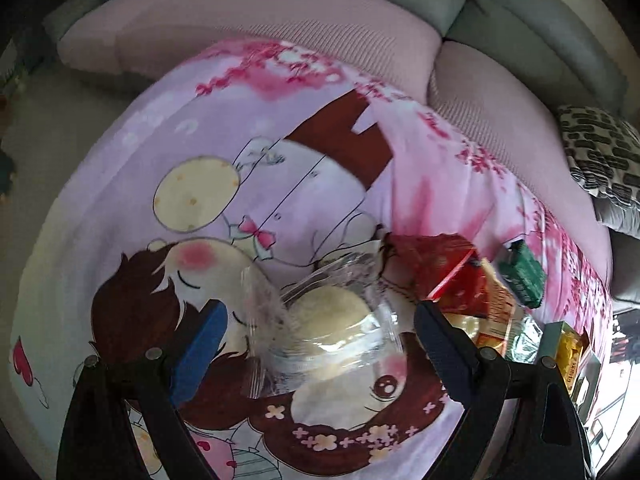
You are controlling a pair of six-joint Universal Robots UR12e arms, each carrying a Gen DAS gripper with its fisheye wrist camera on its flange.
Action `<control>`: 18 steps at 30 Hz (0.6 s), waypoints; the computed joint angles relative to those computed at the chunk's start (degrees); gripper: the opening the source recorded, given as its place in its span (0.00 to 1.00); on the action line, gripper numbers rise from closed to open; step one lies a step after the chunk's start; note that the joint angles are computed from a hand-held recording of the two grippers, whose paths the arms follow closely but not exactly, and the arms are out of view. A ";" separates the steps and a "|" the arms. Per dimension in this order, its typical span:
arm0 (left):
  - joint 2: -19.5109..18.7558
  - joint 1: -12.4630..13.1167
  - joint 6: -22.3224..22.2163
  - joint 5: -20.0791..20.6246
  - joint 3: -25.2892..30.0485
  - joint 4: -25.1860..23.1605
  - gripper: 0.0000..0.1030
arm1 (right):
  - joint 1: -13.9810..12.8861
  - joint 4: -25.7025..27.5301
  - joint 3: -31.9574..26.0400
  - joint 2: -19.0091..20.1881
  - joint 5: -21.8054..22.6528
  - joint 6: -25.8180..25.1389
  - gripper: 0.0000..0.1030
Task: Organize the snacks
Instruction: 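Grasp the clear-wrapped round bun with the left tool while the right tool grasps the yellow snack bag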
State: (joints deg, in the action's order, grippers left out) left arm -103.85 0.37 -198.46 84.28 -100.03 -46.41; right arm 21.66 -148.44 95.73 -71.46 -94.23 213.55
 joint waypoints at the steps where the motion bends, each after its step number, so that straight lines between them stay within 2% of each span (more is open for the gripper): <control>1: -0.14 0.08 -0.23 -0.10 0.00 -0.36 0.92 | 0.11 0.15 -0.72 0.62 0.71 -0.33 0.95; 10: -1.33 0.19 -0.91 -2.20 0.23 -2.59 0.92 | 1.30 3.82 -5.95 5.03 3.50 -3.42 0.80; 13: -1.78 0.30 -1.43 -3.55 0.32 -2.99 0.88 | 1.54 4.66 -7.08 6.21 3.87 -3.88 0.75; 14: -1.96 0.21 -1.51 -3.18 0.45 -3.46 0.83 | 1.52 4.93 -7.35 6.49 4.08 -3.98 0.73; 18: -2.11 0.13 -1.66 -2.91 0.45 -3.71 0.80 | 1.66 5.64 -8.22 7.49 3.93 -4.01 0.65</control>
